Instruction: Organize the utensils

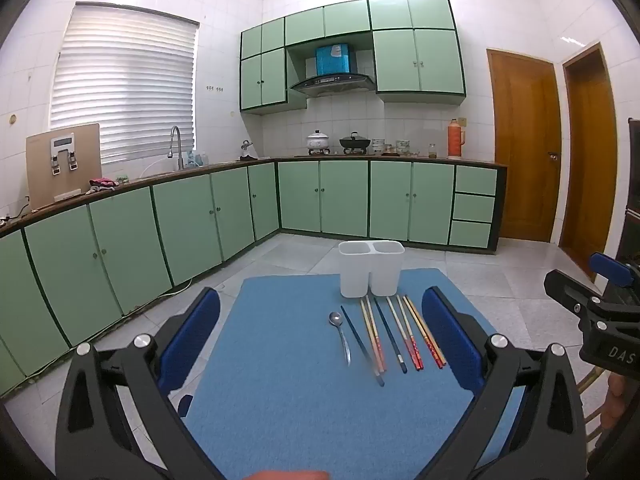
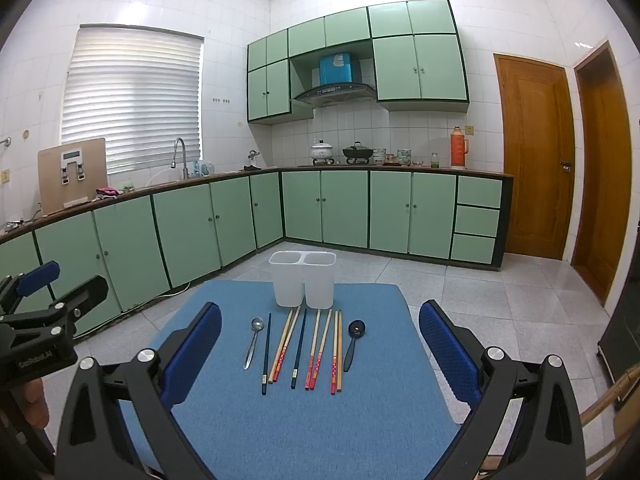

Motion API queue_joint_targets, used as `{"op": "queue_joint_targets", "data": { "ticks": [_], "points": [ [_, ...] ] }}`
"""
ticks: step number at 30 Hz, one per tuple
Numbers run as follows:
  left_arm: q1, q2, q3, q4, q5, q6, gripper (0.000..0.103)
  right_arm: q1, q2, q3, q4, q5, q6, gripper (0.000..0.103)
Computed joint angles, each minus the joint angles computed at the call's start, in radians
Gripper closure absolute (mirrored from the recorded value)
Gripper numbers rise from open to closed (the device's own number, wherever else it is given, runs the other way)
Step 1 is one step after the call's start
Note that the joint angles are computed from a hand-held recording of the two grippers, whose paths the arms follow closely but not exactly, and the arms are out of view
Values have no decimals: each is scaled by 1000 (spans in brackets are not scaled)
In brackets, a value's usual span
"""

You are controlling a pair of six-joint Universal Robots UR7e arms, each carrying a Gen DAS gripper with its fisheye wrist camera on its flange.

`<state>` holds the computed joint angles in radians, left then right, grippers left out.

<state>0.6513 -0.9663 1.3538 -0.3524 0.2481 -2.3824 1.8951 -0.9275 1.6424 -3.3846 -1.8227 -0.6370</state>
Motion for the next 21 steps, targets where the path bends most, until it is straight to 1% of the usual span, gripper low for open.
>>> {"op": "queue_joint_targets", "data": {
  "ticks": [5,13,15,19,21],
  "points": [
    [0,2,-4,9,0,-8,5,0,0,0,2,1,3,6],
    [9,12,13,-39,5,18,5,0,0,-1,2,0,3,6],
    [-3,-1,6,-12,-6,6,5,0,0,-2,3,-1,3,6],
    [-7,2,9,-43,-12,31,5,1,0,-2,3,-1,3,6],
    [-6,-1,10,-37,-10,26,5,1,0,-2,3,0,3,6]
  ]
}}
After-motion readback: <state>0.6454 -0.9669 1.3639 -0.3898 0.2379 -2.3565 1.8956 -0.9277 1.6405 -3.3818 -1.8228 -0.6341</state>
